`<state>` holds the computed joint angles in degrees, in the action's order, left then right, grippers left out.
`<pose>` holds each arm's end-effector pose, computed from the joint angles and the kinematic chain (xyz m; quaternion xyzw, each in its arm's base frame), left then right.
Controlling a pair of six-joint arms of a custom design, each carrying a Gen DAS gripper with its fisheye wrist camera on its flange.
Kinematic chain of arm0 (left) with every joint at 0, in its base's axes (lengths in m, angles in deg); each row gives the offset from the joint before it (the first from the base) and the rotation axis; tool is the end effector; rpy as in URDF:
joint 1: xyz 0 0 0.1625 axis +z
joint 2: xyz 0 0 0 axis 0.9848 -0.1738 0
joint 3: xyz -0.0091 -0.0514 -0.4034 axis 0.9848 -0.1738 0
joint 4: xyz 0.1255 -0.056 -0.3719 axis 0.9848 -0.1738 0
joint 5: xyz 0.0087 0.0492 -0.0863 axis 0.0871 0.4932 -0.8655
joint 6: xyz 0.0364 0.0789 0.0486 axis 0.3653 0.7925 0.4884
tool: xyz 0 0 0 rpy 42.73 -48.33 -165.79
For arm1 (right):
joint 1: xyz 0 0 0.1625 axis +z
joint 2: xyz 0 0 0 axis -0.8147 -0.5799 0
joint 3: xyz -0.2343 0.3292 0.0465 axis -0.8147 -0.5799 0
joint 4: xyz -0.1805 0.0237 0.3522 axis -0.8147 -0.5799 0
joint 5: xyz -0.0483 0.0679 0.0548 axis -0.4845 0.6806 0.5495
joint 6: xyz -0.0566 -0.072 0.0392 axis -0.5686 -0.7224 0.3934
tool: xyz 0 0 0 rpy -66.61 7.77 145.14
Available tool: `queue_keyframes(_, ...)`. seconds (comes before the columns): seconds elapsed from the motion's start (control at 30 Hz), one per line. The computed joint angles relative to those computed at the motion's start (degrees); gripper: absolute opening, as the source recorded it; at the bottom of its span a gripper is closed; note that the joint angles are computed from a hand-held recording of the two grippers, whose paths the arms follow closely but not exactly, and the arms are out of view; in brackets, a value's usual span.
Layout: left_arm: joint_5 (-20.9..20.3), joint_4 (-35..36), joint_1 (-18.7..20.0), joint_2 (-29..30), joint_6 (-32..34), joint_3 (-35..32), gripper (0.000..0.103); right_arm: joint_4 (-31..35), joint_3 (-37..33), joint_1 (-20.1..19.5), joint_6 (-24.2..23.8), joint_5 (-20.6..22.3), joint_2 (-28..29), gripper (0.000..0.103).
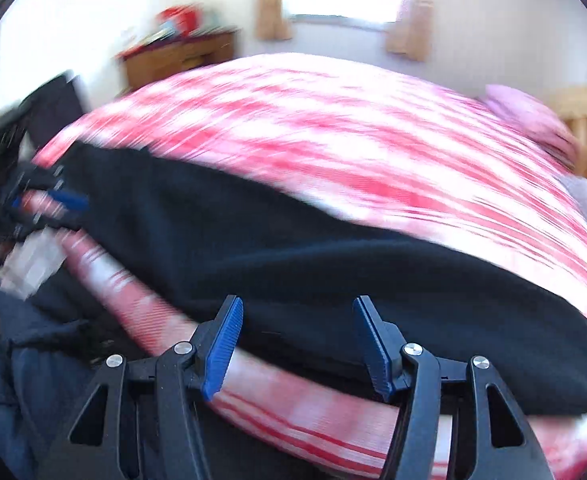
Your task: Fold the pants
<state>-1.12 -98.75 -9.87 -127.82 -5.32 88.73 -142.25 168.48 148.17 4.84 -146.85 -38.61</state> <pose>-0.0840 -0.6840 0.1211 0.5228 0.8324 -0.1267 0.1332 0.1236 -0.6031 0.1404 0.2420 -0.8646 0.2860 0.3349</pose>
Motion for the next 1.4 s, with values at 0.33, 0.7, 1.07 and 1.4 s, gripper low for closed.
queue_keyframes(0.33, 4.35, 3.03, 1.01, 6.18, -7.05, -6.55, 0.051, -4.52, 1.22, -9.14, 20.92, -6.16, -14.58, 0.050)
queue_keyframes(0.7, 3.27, 3.47, 1.41, 5.75, -9.50, -6.31, 0.051, 9.47, -2.44, -16.31, 29.27, 9.27, -15.68, 0.010)
queue_keyframes(1.07, 2.32, 3.23, 1.80, 5.81, -9.58, -6.31, 0.054, -2.10, -6.40, -13.41, 17.53, 0.18, -9.72, 0.015)
queue_keyframes(1.4, 3.25, 1.38, 1.95, 5.19, -9.23, -5.17, 0.055, -10.47, 3.28, -11.92, 15.43, 0.33, -15.09, 0.036)
